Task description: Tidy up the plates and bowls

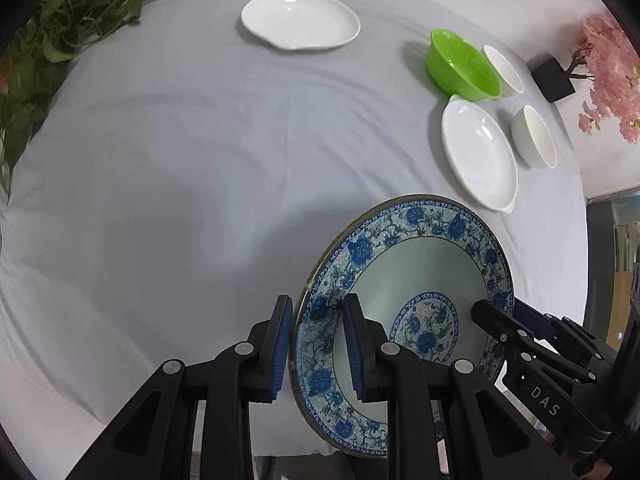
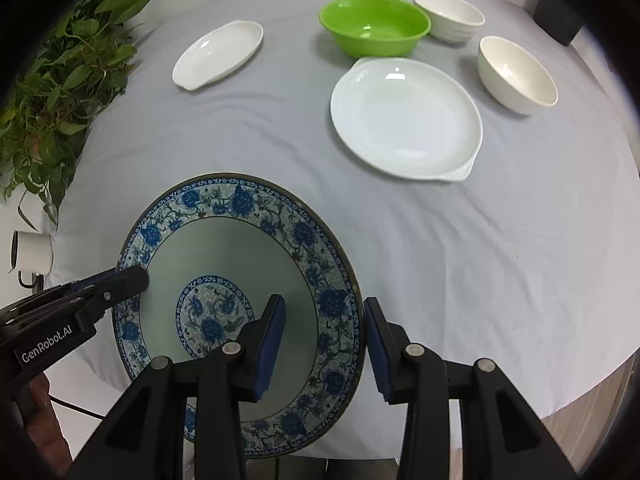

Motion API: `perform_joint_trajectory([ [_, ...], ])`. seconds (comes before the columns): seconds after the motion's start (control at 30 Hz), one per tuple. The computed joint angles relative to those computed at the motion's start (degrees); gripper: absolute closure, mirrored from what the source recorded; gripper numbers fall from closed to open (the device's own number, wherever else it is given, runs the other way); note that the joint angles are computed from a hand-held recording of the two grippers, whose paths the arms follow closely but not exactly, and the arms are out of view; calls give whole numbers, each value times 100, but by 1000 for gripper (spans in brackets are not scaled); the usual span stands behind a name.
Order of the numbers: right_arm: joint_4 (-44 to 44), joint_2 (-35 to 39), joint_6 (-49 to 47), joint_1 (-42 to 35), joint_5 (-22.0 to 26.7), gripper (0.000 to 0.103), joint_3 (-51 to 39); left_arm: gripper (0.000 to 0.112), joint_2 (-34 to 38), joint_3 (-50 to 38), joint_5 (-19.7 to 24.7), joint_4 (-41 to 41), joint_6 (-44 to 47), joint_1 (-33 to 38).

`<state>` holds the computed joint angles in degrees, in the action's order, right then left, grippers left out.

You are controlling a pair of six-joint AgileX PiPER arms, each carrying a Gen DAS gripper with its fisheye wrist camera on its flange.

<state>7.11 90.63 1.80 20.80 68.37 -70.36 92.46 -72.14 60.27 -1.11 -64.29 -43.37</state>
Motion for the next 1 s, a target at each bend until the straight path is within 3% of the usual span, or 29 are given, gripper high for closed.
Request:
perform_joint_trajectory([
  [0.4,128,-46,-111,-55,-788,64,830,90,268,598,-830,-53,-60,-186],
  [0.77,247,193,-269,-234,-1326,64,1111,90,851,375,-1059,-96,200,-57],
  [1.0,195,243,-337,-191,-1566,64,1239,90,851,546,-1297,25,8,-137],
])
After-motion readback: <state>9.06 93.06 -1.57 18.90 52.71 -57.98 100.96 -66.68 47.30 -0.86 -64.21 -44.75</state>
